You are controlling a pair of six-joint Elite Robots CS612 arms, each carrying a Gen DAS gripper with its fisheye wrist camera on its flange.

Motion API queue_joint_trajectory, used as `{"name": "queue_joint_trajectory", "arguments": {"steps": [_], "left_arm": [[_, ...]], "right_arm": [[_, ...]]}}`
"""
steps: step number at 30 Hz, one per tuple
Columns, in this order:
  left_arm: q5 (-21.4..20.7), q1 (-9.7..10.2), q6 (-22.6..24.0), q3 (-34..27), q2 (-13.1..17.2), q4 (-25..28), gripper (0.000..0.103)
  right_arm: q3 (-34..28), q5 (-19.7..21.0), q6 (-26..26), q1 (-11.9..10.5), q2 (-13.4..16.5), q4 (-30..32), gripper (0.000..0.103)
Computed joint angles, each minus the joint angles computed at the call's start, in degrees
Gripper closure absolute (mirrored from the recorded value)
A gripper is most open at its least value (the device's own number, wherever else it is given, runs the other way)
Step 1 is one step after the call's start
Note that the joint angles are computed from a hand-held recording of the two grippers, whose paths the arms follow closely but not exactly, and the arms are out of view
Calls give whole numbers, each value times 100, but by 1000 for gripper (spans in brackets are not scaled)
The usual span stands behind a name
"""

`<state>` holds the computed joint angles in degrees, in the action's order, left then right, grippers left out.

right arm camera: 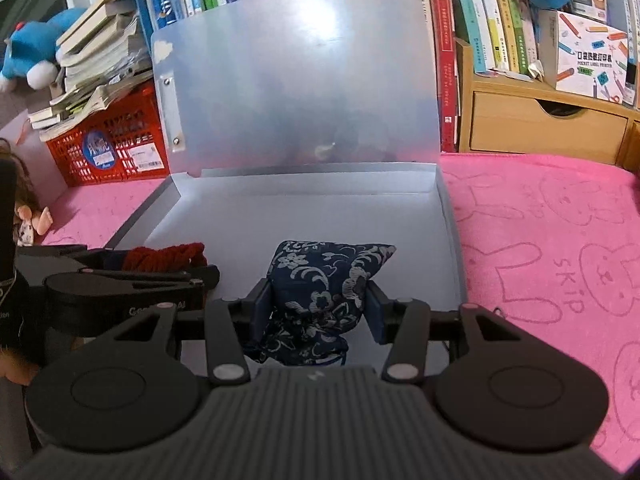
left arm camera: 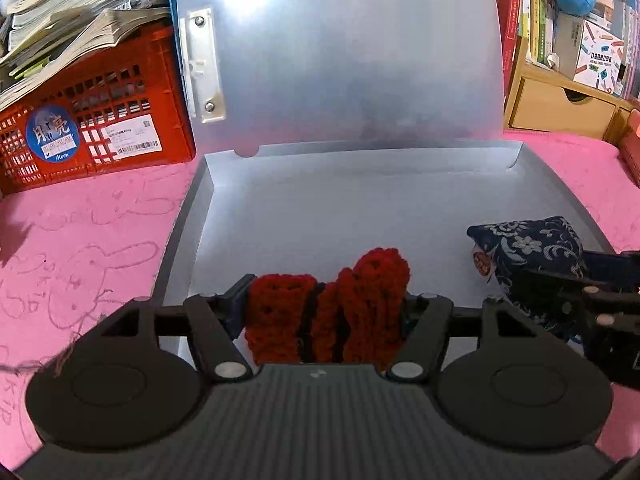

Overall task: Organize objects
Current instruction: 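Open both tools to release the bundle and pouch, then lift away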

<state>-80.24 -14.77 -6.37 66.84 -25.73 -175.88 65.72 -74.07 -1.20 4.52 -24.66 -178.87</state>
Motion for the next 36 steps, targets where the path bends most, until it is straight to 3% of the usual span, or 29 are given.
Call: {"name": "queue_joint_trajectory", "arguments": {"steps": [5, 7, 14, 29, 36], "left_arm": [[-26, 2, -1, -1, -20, 67, 28], [-63, 7, -4, 11, -31, 79, 25], [-115, 6, -108, 173, -150, -61, 19], [74, -89, 280, 1323, -810, -1262, 13], [-134, -84, 216, 2132, -1171, -1996, 13]], "right_arm": [[11, 40, 25, 4, 11, -46, 46], [17, 55, 64, 1, 15, -90, 34], [162, 62, 124, -6, -70, -361, 29], [1283, -160, 148, -62, -663, -1599, 15], [2044, -144, 180, -73, -959, -2345, 13]]}}
